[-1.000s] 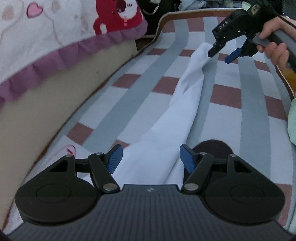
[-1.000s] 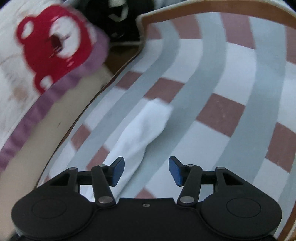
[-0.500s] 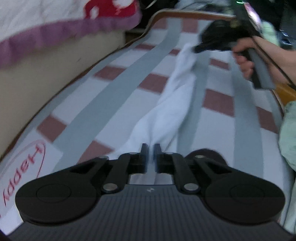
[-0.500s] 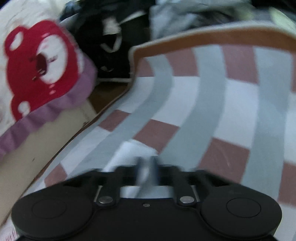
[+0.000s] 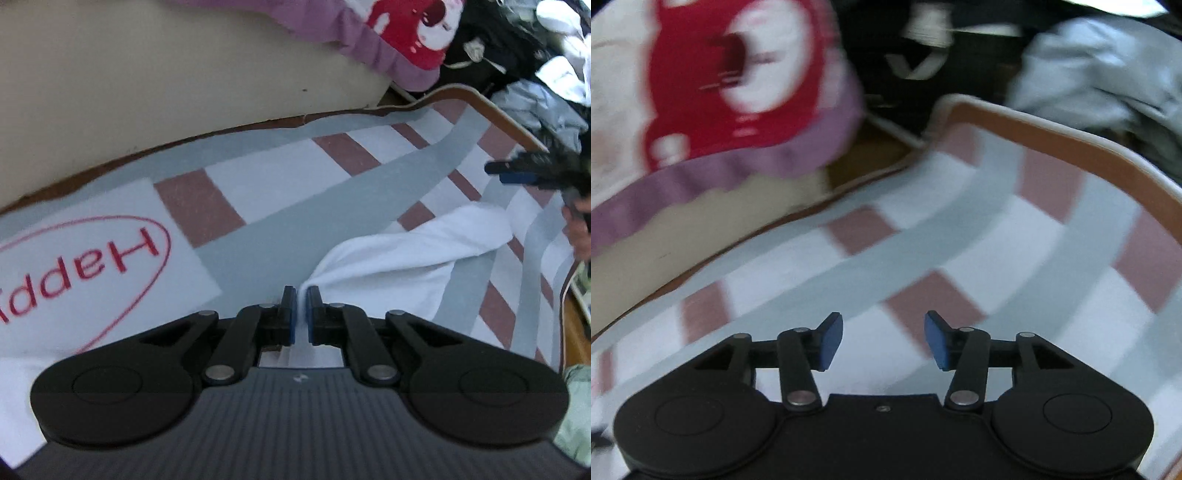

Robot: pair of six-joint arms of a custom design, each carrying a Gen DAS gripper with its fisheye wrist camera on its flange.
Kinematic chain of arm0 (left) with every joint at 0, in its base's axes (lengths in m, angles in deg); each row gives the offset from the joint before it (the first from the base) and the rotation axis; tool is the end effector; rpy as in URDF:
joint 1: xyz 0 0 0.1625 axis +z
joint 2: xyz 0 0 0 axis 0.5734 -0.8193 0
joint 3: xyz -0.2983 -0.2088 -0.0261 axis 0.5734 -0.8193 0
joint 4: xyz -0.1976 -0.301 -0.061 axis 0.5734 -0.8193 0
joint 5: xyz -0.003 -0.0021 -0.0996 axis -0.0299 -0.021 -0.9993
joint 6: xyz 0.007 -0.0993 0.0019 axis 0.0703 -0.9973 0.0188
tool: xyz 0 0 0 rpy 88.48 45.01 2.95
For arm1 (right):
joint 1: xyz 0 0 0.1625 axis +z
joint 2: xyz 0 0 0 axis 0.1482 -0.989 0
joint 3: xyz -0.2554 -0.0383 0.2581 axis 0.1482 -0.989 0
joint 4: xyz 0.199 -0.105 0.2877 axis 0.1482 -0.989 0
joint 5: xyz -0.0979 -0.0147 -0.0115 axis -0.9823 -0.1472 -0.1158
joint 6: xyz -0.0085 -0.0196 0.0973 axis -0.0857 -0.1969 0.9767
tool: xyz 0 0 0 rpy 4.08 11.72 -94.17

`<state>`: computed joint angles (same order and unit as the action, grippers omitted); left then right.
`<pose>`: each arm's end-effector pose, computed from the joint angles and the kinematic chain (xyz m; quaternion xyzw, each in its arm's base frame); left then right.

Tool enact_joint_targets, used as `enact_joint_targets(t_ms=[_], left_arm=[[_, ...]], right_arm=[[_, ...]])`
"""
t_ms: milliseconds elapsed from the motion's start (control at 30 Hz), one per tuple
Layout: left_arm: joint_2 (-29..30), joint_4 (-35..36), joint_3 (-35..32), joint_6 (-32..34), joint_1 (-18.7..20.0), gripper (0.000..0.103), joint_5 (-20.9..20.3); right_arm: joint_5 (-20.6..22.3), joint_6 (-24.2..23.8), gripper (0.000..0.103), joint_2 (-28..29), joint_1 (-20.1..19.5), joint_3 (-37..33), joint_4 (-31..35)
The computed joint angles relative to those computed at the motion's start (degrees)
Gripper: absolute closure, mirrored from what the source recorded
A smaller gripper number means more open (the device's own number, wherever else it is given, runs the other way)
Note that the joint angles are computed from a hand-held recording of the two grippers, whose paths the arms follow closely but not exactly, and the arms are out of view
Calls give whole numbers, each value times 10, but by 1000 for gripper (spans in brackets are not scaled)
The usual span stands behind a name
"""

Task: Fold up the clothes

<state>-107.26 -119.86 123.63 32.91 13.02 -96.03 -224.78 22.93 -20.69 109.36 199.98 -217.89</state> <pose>-0.0977 -0.3706 0.3050 0.2358 0.9386 -0.2132 0.1337 0.2559 -0.3734 0.2144 0.0122 -0.8611 0.3730 0.3452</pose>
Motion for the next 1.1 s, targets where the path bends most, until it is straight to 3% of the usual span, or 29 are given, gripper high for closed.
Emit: enact_joint_targets(t_ms=[100,200,300,367,400,433,500,567,600,667,833,1000,1067,1100], left_arm=[[-7,1,8,-15,-10,94,14],[-21,23,13,-32,-32,93,37],[-26,43,16,-34,-62,88,73],[-30,48,24,-34,-86,76,103],[-32,45,30,-36,-97,60,117],[-33,43,35,-39,-105,52,126],[-34,47,38,-51,-115,52,137],[-35,50,39,-65,-119,52,131],[-38,49,41,-72,-120,52,128],[-44,53,44,-81,-126,52,126],[-59,42,56,-64,-136,52,107],[-68,64,59,-19,-156,53,74],[-64,96,51,11,-165,73,58],[-59,113,47,19,-171,99,54]], right_arm=[[31,-98,42,9,25,49,-122],[16,-240,42,52,62,75,-204],[-10,-404,44,101,83,78,-220],[6,-461,45,104,86,86,-186],[23,-483,55,101,83,89,-175],[38,-506,56,102,79,92,-170],[17,-573,59,140,75,83,-226],[0,-641,75,176,66,70,-288],[1,-647,81,177,59,66,-288],[1,-634,103,167,47,59,-264],[6,-601,101,149,21,34,-285],[70,-535,98,85,14,31,-186],[105,-515,93,53,17,52,-118],[123,-508,86,37,19,62,-83]])
